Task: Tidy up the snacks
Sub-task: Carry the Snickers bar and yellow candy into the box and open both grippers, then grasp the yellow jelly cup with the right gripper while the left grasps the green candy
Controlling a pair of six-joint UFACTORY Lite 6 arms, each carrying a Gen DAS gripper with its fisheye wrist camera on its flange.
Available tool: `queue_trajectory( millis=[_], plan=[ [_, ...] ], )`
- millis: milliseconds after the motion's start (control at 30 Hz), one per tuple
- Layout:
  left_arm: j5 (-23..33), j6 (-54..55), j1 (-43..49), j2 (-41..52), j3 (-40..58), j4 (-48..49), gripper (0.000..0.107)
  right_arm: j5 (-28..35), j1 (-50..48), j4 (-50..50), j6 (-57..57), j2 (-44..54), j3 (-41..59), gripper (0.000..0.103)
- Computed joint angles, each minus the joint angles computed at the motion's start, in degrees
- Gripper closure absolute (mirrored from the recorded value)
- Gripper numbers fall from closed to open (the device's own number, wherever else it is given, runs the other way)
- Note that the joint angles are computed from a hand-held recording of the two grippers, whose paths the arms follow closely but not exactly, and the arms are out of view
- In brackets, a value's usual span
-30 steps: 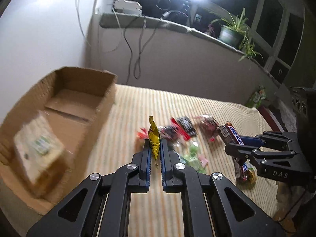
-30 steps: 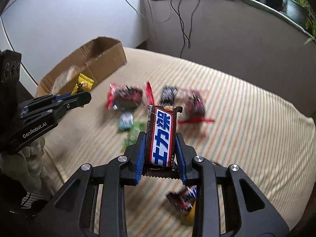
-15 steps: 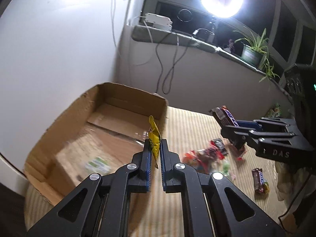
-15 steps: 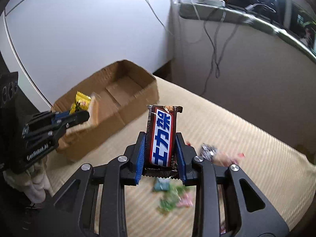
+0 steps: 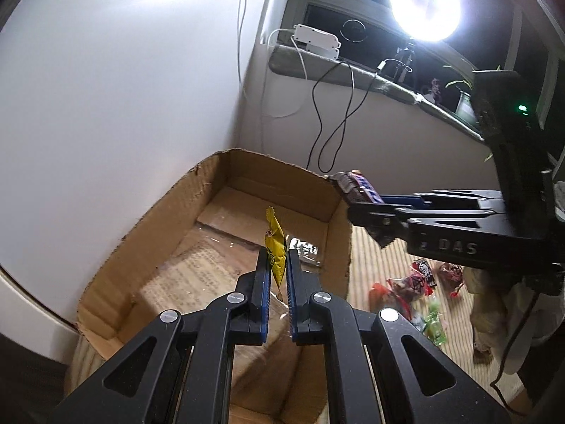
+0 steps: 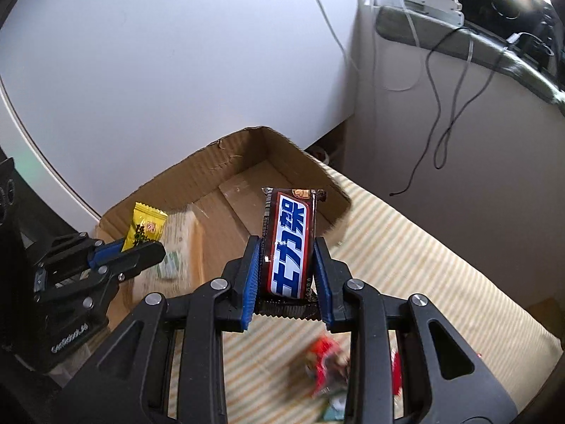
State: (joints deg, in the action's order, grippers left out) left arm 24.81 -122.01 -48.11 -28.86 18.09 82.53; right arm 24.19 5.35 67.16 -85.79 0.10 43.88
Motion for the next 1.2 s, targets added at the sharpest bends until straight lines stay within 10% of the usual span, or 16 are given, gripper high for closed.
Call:
queue_trajectory(
  millis=[567, 767, 1200],
  plan=[
    [-3.15, -0.66, 4.24, 1.43, 0.08, 2.19, 0.091, -3.65, 6.1, 1.37, 0.94, 10.33, 7.38, 0.072],
    [-2.08, 0.32, 3.98, -0.41, -0.92, 0.52, 0.071, -3.02, 5.04, 4.35, -1.45, 7.5, 5.98, 0.034],
    [6.48, 2.2, -6.33, -5.52, -1.83, -5.63, 0.071, -0.67, -0.25, -0.23, 0.56, -4.05, -1.13, 0.024]
  ],
)
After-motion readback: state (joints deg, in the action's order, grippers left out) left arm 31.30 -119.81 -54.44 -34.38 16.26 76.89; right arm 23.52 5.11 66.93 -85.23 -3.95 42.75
